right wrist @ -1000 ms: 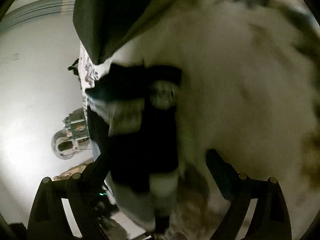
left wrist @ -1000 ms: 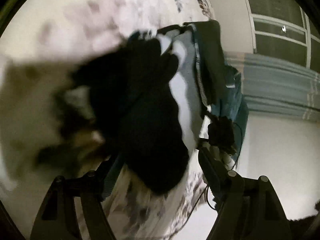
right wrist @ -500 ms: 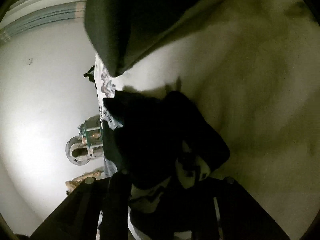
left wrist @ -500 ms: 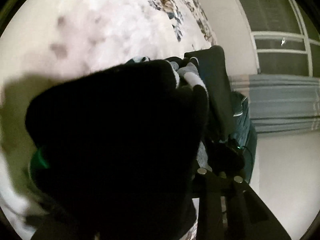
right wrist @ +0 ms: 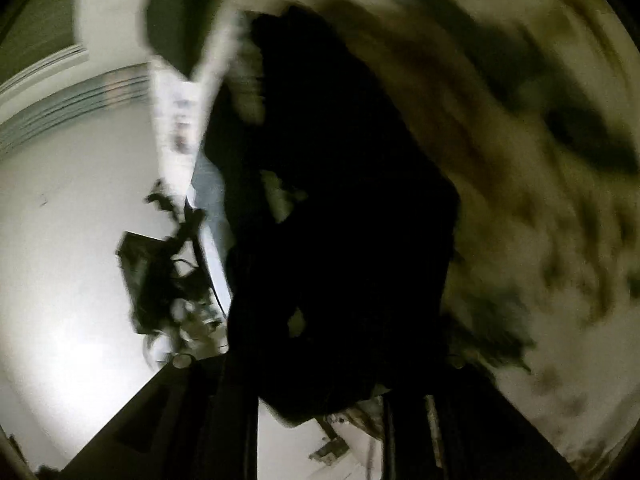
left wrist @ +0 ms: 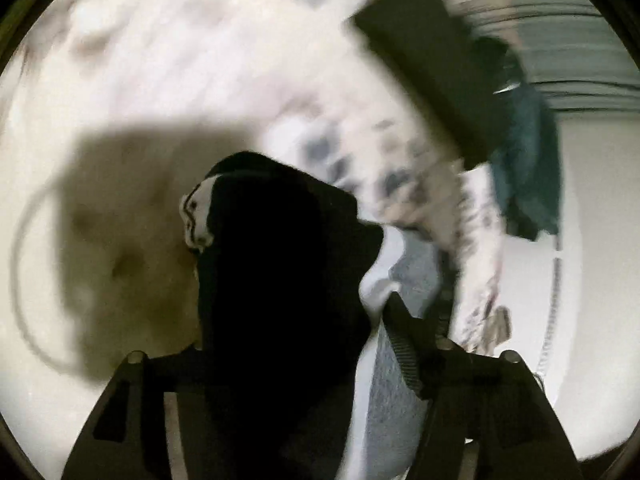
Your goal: Fold small clothes
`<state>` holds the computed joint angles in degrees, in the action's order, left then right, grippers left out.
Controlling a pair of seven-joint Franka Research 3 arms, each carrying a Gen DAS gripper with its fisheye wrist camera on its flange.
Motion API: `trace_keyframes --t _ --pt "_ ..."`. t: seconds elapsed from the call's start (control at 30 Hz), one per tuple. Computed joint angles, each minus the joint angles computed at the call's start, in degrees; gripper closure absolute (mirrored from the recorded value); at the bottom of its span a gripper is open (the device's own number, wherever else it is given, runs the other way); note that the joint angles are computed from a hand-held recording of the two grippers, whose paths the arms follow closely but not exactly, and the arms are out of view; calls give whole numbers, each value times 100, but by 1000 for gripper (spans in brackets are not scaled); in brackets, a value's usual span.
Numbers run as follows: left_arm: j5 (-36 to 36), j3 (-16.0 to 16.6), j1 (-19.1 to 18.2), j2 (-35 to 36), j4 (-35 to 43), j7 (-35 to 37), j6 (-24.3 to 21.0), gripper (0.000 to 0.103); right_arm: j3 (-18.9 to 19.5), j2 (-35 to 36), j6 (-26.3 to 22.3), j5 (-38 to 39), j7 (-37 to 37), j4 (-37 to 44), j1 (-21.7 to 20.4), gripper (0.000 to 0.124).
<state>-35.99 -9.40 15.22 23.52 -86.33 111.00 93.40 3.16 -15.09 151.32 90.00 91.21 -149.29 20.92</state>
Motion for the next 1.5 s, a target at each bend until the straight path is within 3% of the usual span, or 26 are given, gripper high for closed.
trace_keyframes --t 0.07,0.1,0.23,0.37,0.47,0.5,0.53,0.7,0.73,0.8,0.87,0.93,1.0,1.13,1.2,1.23,1.27,1.3,1.33,1.5 --pt "-333 39 151 -156 -309 -57 50 44 -5 -88 -96 68 352 -247 30 69" --pt "-488 82 216 -304 -500 -87 151 44 -16 -190 -160 -233 663 -335 0 62" --pt "-859 247 276 -791 -1034 91 684 38 -83 -802 -497 -2253 1927 -574 -316 59" --pt "-999 214 127 -470 -798 98 1057 38 -129 -986 -743 -4199 2729 -257 -834 59" --pt "-684 77 -71 -185 -541 306 1498 42 -296 -410 -743 -4905 2507 457 -990 59" --pt "-709 31 -66 -275 -661 482 1691 52 -330 -160 -603 -4998 2335 710 -993 59" --pt "-682 -4 -93 -283 -678 563 1781 77 -459 -6 -595 -5029 2014 852 -1023 59" --pt "-712 -29 -48 -389 -738 672 1836 81 -559 1327 -913 -5241 1096 2130 -1225 59" --pt "-731 -16 -28 -395 -730 665 1798 81 -533 1537 -1016 -4910 723 2328 -1247 61" --pt "-698 -1 -36 -370 -680 622 1765 81 -382 1802 -886 -4778 517 2575 -1232 108" --pt "-677 -3 -28 -318 -586 594 1684 81 -334 1717 -702 -5371 898 2537 -1208 112" --pt "-680 -16 -12 -235 -468 547 1597 81 -286 1611 -286 -6094 1767 2358 -1160 113" --pt "-750 -69 6 27 -198 439 1424 81 -321 1551 -194 -6277 2317 2262 -1210 113" --pt "-663 -130 50 472 301 -208 1052 73 -309 1996 -804 -6188 2309 2697 -1284 111" --pt "-494 -105 104 425 332 -353 1014 69 -321 2137 -1311 -5986 2105 2995 -1375 101" --pt "-315 -60 108 329 286 -376 1046 61 -359 2134 -1650 -6171 2188 3193 -1402 86" --pt "-104 -1 98 165 153 -343 1169 51 -378 2103 -1787 -6410 2295 3319 -1391 71" --pt "103 63 86 -14 -12 -299 1324 43 -378 2065 -1829 -6666 2366 3435 -1362 67" --pt "314 133 72 -209 -212 -258 1493 27 -375 2006 -1886 -6803 2328 3501 -1357 66" --pt "1683 514 -127 -1169 -1463 -316 2561 24 -163 2534 -2782 -7017 1285 4861 -1198 66"
